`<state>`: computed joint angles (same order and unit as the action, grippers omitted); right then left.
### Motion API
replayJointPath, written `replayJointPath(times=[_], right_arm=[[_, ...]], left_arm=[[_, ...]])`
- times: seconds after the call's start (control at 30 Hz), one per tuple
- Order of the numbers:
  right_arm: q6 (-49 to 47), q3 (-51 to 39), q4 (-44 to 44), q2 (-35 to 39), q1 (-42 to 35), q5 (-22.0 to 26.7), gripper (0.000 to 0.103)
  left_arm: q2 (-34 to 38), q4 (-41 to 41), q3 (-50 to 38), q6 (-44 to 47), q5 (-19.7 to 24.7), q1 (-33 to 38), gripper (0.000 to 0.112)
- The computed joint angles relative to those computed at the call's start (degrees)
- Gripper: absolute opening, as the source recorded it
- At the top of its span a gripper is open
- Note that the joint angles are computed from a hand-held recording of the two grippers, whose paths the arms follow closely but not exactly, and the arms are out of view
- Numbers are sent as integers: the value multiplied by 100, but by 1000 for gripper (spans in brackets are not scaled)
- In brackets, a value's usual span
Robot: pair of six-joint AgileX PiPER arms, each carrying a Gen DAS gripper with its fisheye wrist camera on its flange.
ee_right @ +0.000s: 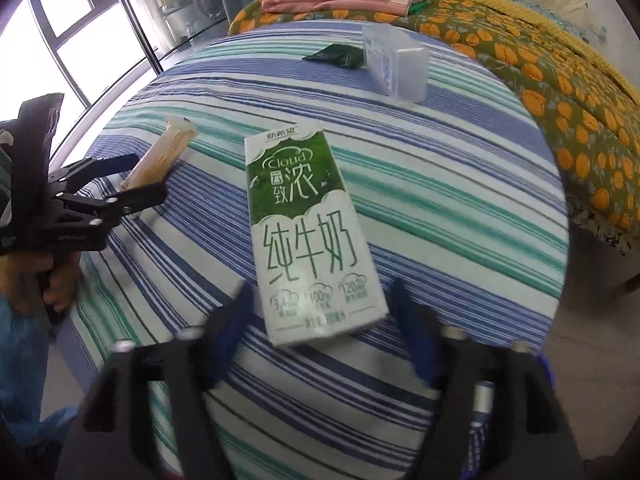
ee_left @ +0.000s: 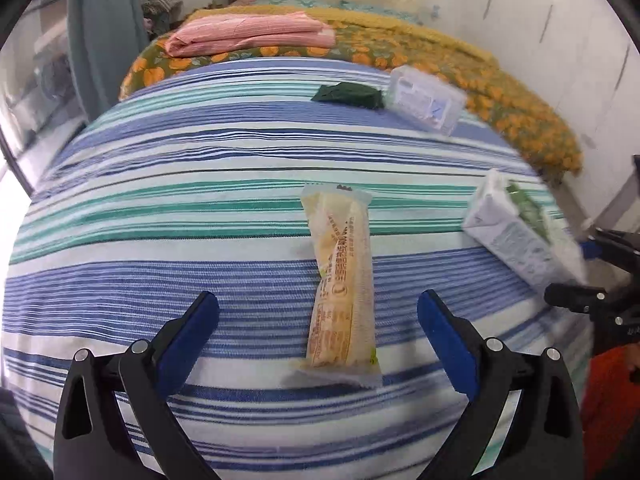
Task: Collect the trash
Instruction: 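Grasp the snack bar with the left tool while the right tool grasps the milk carton, then carry the snack bar and milk carton over the blue wastebasket and open both tools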
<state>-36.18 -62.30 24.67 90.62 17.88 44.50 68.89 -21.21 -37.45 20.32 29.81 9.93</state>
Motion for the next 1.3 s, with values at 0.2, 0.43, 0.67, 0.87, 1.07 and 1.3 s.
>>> replayJointPath(times=[0.2,0.43,0.67,0.87,1.07,1.3], right_arm=[[185,-688,-309,263,131,299,80],[671,-1502,-921,892,589,694,75],[849,-1358,-997,626,554,556,50],[-81,-905,174,27,-402,835,50],[-1177,-536,1194,-312,-2198,1477,50],[-1843,-465,1033,45,-4024,1475,50]], left_arm=[[-222,-326,-158,407,518,324,97],[27,2043,-552,-1977,431,-1029,84],[77,2987,-480,-2791,448,-1371,31],[-103,2254,-497,-2278,492,-1203,18],[-383,2273,-686,-3211,698,-2501,18],[687,2726,-1708,-4866,429,-4977,18]])
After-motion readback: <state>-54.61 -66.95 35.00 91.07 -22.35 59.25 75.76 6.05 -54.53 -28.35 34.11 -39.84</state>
